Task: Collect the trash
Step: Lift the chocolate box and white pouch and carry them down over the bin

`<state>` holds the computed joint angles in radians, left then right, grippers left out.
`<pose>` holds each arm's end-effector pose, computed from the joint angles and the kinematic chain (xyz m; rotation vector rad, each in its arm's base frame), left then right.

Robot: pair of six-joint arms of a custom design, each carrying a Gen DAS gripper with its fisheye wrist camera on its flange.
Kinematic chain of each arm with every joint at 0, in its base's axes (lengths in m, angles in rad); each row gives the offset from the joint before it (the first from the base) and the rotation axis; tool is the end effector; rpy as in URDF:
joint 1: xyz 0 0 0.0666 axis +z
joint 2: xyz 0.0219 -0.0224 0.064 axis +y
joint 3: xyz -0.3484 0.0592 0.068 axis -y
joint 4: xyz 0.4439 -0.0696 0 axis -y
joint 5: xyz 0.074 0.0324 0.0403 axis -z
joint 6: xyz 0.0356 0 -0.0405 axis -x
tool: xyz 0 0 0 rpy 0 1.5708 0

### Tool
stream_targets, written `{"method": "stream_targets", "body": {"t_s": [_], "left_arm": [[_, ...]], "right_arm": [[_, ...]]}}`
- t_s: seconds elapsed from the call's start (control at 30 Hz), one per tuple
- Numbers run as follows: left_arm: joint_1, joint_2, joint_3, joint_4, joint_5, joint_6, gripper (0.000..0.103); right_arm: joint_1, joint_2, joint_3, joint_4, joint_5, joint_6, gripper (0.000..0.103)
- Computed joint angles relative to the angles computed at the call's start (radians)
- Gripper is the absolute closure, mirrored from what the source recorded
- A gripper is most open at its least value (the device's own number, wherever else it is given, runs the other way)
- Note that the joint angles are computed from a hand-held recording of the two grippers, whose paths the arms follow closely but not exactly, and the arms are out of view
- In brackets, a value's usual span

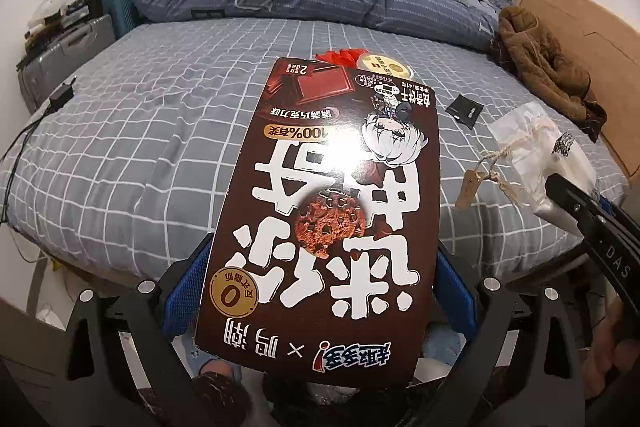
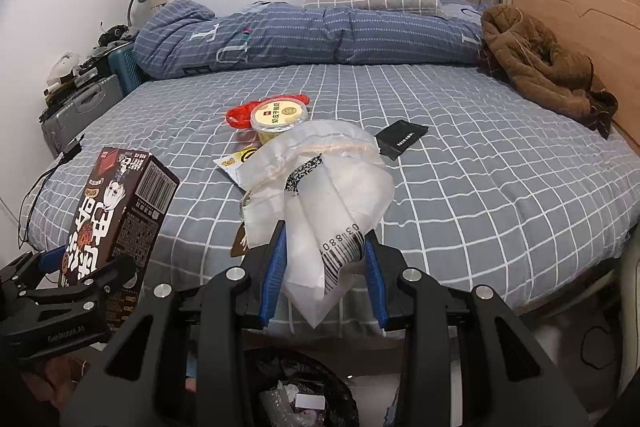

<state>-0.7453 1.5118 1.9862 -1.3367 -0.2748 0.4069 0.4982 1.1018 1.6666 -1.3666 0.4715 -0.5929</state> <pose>0.3990 -0.3556 0.6028 0.2828 2.3836 -0.2050 0.3359 0.1639 0.6336 0.3257 2.2421 0.0104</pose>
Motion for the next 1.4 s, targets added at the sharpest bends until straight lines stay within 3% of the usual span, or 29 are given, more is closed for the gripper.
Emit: {"method": "stream_targets", "body": {"t_s": [0.6,1.4], "left_arm": [[-0.052,-0.116,-0.139,-0.026,-0.018,0.039,0.009],[-0.122,-0.247,-0.280,-0.148,-0.024,0.139,0.009]], "right_arm": [[0.110,-0.043,-0.036,-0.084,0.040,-0.094,0.068],[0.299,-0.098,-0.097,-0.289,0.054,-0.358,0.068]]}}
